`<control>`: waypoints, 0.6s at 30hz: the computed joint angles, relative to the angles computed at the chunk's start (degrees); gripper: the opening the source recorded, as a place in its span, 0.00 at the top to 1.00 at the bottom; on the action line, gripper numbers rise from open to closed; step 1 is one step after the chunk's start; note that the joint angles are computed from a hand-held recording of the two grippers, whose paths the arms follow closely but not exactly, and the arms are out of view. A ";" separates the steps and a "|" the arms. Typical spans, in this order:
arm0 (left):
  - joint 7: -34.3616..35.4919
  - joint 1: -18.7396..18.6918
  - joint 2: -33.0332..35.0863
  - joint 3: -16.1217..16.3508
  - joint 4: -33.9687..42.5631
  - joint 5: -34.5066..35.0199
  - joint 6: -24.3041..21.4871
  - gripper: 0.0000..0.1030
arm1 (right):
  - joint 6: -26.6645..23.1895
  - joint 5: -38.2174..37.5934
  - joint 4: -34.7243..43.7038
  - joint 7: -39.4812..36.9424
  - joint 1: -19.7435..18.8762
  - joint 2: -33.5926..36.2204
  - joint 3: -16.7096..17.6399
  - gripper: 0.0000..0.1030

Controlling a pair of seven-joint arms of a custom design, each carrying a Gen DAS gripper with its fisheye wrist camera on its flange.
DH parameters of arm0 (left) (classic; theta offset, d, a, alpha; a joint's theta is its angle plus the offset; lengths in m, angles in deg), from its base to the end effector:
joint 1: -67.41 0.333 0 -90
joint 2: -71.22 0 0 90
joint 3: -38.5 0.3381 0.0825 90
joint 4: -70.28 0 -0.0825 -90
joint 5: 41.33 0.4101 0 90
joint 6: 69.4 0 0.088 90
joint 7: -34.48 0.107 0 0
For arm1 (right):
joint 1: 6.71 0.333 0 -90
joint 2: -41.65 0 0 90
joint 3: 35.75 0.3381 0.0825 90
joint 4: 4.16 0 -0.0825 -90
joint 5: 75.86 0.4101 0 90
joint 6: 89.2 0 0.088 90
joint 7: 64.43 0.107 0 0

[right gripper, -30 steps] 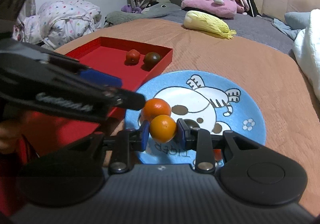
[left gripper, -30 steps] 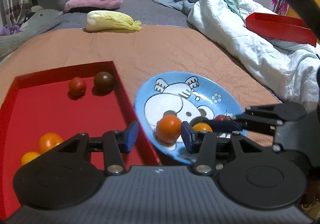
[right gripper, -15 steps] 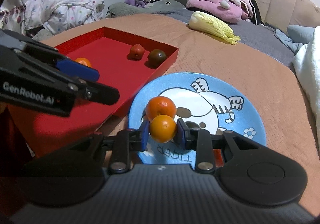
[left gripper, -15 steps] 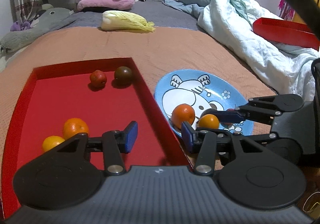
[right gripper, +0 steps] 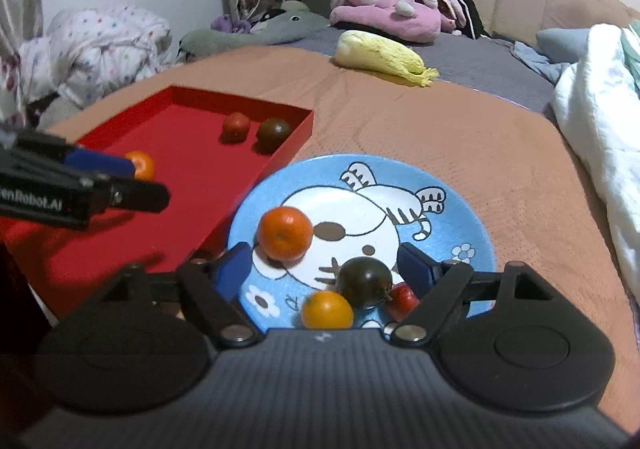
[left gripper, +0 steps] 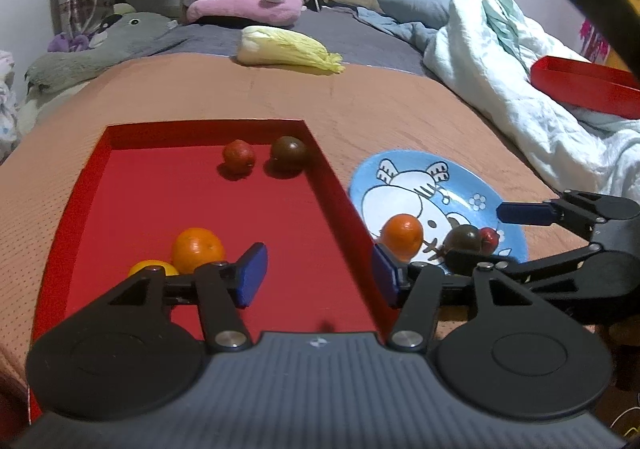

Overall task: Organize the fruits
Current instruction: 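Lower the orange in the right gripper onto the plate and open it, then move both open grippers back over the red tray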

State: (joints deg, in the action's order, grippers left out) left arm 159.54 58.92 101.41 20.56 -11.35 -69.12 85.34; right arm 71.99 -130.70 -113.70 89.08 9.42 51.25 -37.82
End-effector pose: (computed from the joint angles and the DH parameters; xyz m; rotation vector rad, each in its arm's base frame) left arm 0.7337 -0.2826 0.4982 -1.2267 2.3477 -1.2112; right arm 0.6331 0.2010 0.4862 -1.6583 1.7487 -0.8834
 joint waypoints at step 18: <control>-5.57 2.05 -1.47 1.66 -2.00 -1.15 3.70 0.34 | -5.75 -12.73 9.34 5.53 4.91 3.90 -0.68 0.20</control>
State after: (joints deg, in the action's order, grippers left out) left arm 153.97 60.96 99.94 22.22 -13.35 -70.27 89.04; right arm 66.24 -143.43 -104.36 94.61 14.33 55.15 -38.50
